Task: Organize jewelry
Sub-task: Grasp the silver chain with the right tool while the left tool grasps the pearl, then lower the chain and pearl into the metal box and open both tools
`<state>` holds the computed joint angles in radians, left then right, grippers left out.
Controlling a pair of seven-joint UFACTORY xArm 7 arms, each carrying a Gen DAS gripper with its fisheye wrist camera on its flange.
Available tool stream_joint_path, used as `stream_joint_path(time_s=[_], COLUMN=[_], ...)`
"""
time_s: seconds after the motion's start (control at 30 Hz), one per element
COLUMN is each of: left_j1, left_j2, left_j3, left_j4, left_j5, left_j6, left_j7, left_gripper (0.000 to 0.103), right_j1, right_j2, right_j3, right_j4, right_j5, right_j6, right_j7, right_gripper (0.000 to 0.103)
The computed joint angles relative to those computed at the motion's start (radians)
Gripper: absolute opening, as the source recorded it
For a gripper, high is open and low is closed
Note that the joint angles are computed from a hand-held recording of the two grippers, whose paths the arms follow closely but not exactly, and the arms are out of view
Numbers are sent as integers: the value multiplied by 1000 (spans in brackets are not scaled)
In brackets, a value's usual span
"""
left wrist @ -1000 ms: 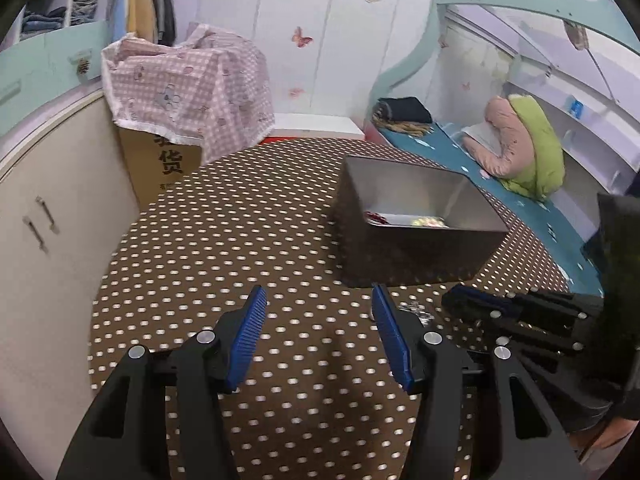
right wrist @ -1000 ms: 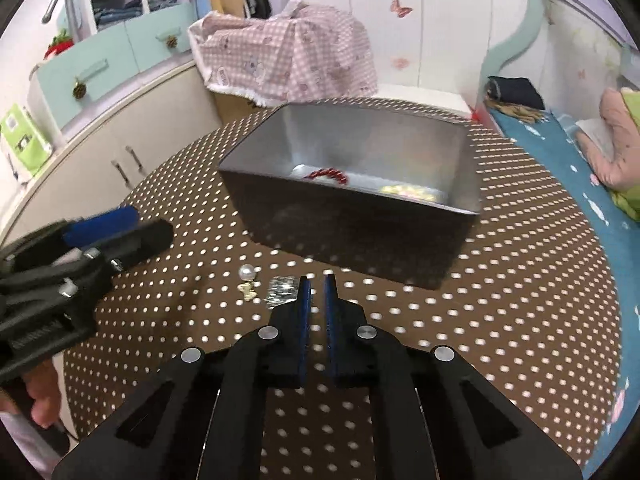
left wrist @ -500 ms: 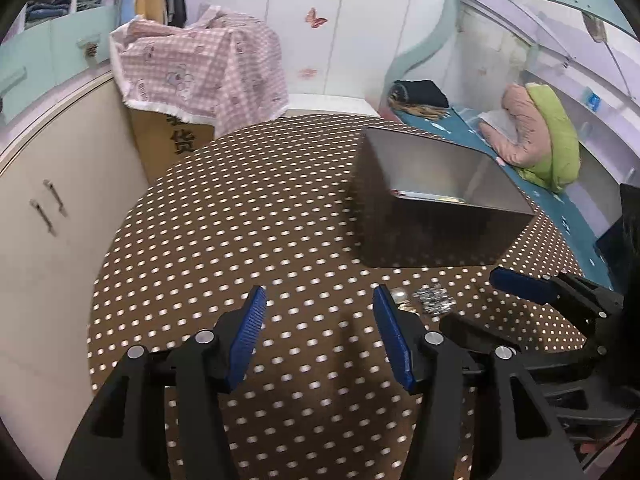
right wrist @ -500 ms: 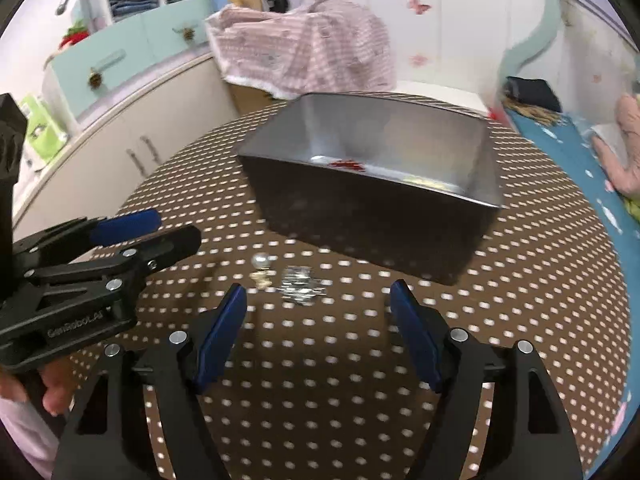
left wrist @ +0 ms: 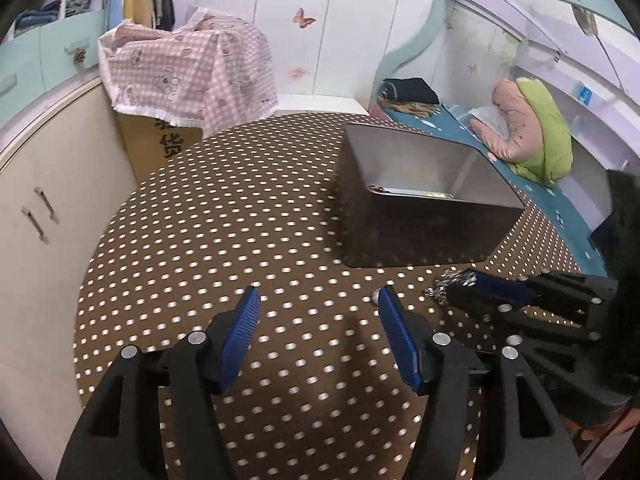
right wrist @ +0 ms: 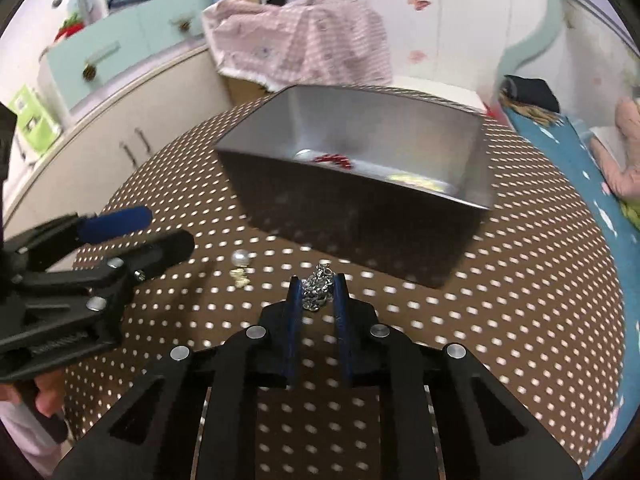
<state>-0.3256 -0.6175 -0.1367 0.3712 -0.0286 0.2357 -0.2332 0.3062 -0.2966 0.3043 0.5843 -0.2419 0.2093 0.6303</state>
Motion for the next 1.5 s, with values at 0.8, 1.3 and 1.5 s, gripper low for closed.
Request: stream_joint_path(time_s=[0.8, 1.3, 1.5], left_j1=[-13, 58, 89], left_j2=[66, 4, 42], left_j3=[-50, -116, -143], left_j4=[45, 121, 180], left_j5=[34, 111, 151], left_j6=[-30, -29, -47], left_j7=[-34, -96, -117], left_gripper=[9, 9, 9], right_j1=[-37, -80, -112], right_j2=[-185, -253, -218], right_j3=[-20, -11, -5], right_j4=[-115, -61, -1], right_j5=[95, 84, 74], right_j6=[-4, -1, -16], right_j7=[-38, -28, -34], right_gripper=[17, 17, 17])
